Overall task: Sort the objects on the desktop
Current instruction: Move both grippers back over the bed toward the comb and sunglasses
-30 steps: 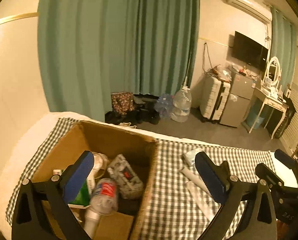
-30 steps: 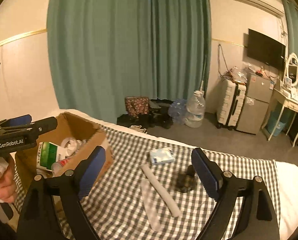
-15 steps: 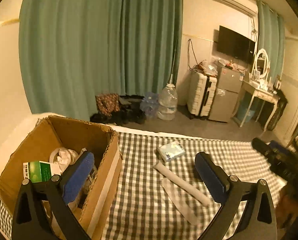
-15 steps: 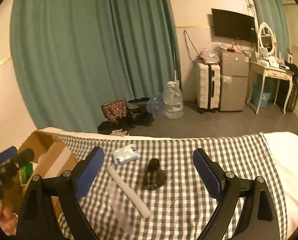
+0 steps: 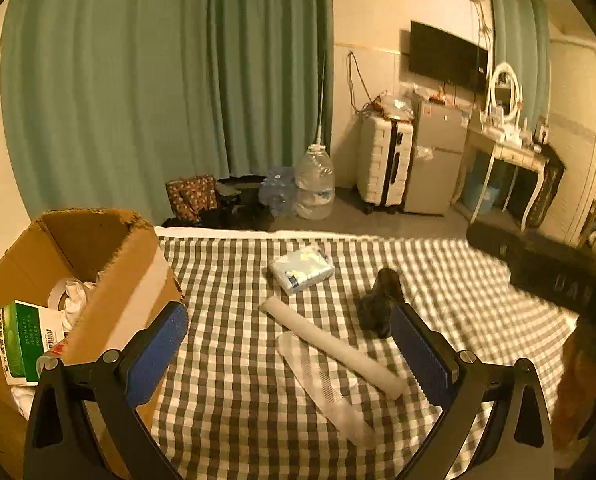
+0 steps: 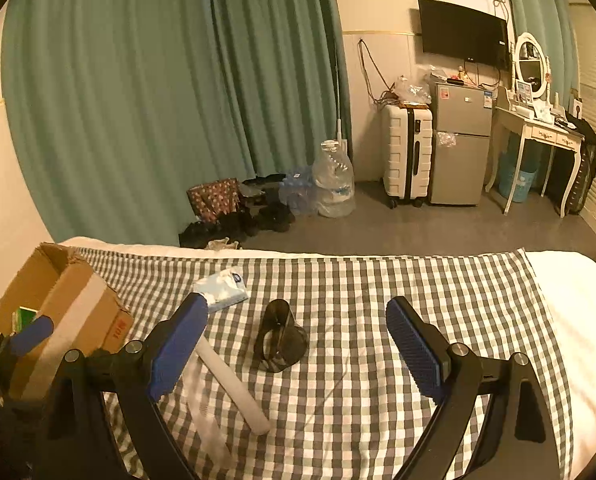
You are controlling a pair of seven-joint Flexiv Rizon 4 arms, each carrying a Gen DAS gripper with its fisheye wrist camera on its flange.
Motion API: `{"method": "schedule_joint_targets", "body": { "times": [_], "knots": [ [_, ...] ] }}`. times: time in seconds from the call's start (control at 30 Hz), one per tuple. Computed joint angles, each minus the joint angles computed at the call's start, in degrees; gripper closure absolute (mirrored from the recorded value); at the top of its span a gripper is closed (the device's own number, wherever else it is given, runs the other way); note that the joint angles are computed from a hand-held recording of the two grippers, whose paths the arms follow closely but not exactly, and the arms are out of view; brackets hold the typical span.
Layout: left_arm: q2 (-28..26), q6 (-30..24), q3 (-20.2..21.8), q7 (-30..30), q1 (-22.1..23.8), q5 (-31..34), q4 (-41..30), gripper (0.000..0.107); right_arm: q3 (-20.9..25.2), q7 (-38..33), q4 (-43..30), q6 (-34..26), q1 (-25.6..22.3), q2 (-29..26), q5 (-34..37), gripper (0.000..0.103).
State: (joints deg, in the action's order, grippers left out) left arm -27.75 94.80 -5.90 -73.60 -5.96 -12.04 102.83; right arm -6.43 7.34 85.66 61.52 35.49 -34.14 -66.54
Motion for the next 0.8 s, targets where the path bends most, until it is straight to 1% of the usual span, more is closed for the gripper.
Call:
{"method": "schedule_joint_targets", "body": {
  "times": [0.03, 0.1, 0.23, 0.33, 0.43, 0.47, 0.6, 0.7, 0.73, 0.8],
  "knots": [
    [-0.39, -0.99, 0.78, 0.41, -0.78, -0.46, -0.39, 0.004, 0.27, -0.67, -0.38, -0.28, -0.14, -0.32, 0.69, 0.012],
    [-1.27, -3.3, 0.22, 0.53, -0.3, -0.08, -1.03, 0.004, 0.51, -1.91, -0.9, -0.59, -0.41, -0.95, 2.07, 0.012],
    [-3.83, -7.75, 5.37, -2.63, -4.4, 0.51, -3.53, 0.004, 0.51, -3.89, -1.89, -0.31, -0.81, -2.46, 4.97, 0.012],
    [-5.23, -10.07, 6.18, -4.5, -4.88, 0.88, -4.84, 0.004, 0.67, -6.05, -2.93, 1.13, -1.31, -4.06, 8.12, 0.012],
    [-6.99, -12.55, 8.43, -7.04, -6.37, 2.3, -6.66, 0.004, 0.72, -8.82, -4.4, 1.21, -1.37, -5.79, 11.78, 0.012],
    [-7.31, -12.58, 8.54, -7.6, -6.46, 2.8, -6.8, 0.004, 0.91, -10.18, -5.07, 1.0, -1.43, -6.4, 13.24, 0.013],
    [-8.73, -13.56, 6.6, -7.68, -5.07, 3.16, -7.65, 0.004, 1.46, -16.09, -8.02, -0.11, -1.47, -8.99, 18.72, 0.016],
    [-10.23, -15.25, 8.5, -9.3, -6.6, 4.41, -9.41, 0.004, 1.88, -20.39, -10.54, -1.38, -1.6, -10.85, 22.53, 0.021],
    [-10.42, -15.66, 8.55, -9.58, -6.59, 4.68, -9.66, 0.004, 1.58, -21.21, -10.91, -1.95, -1.28, -11.11, 23.27, 0.024],
    [-10.98, -16.39, 8.45, -10.0, -6.33, 5.06, -10.02, 0.004, 1.38, -22.79, -11.64, -2.85, -0.99, -11.74, 24.73, 0.025]
  ]
}}
